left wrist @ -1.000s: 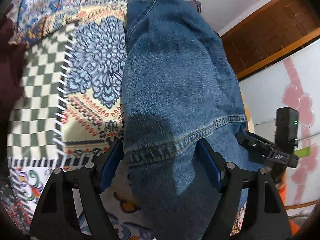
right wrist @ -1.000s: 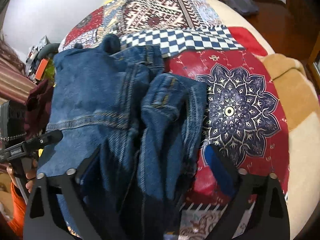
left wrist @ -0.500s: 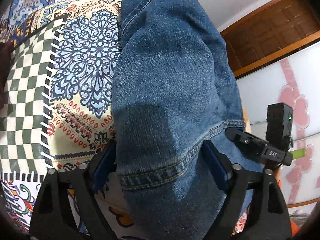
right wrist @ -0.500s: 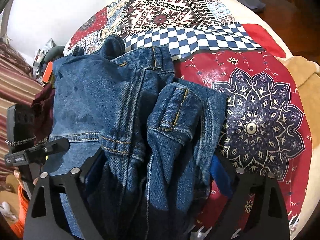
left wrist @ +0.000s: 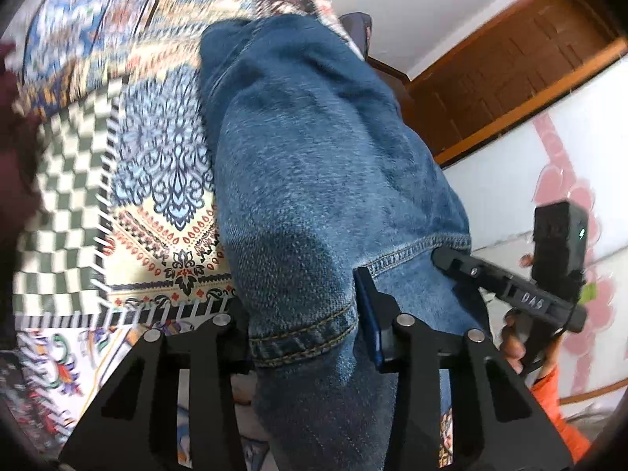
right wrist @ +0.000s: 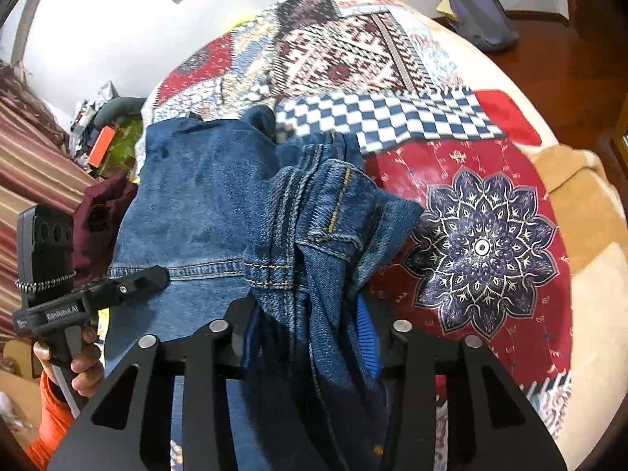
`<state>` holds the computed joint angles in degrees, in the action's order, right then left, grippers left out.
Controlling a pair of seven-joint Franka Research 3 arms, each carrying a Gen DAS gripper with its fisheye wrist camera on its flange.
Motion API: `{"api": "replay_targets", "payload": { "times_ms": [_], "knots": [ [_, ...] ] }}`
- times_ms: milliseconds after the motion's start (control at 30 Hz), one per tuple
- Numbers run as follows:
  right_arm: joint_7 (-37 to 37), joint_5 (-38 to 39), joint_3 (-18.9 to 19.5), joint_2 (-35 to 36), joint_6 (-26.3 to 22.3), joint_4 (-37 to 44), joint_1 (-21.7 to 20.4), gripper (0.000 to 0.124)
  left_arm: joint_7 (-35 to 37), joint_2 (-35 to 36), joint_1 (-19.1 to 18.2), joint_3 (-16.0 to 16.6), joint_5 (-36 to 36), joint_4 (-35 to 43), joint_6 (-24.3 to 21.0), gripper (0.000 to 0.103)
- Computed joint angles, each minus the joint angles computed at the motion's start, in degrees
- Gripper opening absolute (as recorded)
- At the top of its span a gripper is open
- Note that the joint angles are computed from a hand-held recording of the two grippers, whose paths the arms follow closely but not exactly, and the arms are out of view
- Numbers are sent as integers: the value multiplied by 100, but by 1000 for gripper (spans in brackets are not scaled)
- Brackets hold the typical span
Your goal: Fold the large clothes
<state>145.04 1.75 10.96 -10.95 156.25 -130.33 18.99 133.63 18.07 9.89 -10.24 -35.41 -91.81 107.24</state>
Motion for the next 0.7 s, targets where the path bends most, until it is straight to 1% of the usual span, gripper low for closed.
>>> {"api": "replay_targets", "payload": {
  "times_ms": [67, 167, 333, 400, 533, 600, 700],
  "knots": [
    [43, -96, 44, -37, -86, 86, -6, 34, 135, -212, 39, 5, -85, -124, 63, 38],
    [320, -568, 200, -54, -267, 340, -86, 34, 318, -465, 91, 70, -283, -238, 62, 37],
    [594, -1163, 312, 0, -444, 825, -99, 33, 496, -671, 212, 254, -617, -16, -200, 37],
    [693, -1444, 351, 94, -546, 1113, -87, 33, 597, -771, 262, 316, -760, -5, -217, 37],
    [809, -1972, 349, 497, -767, 1904, 57, 33, 614, -791, 409, 466, -985, 389, -407, 37],
    [814, -2142, 271, 752, -773, 2283, 198, 33, 635, -755, 512, 525, -1069, 656, -432, 37],
    [773, -2432, 145, 1300, -865, 3110, 456, 33, 629, -612, 687, 580, -1148, 1068, -471, 37]
  ]
}}
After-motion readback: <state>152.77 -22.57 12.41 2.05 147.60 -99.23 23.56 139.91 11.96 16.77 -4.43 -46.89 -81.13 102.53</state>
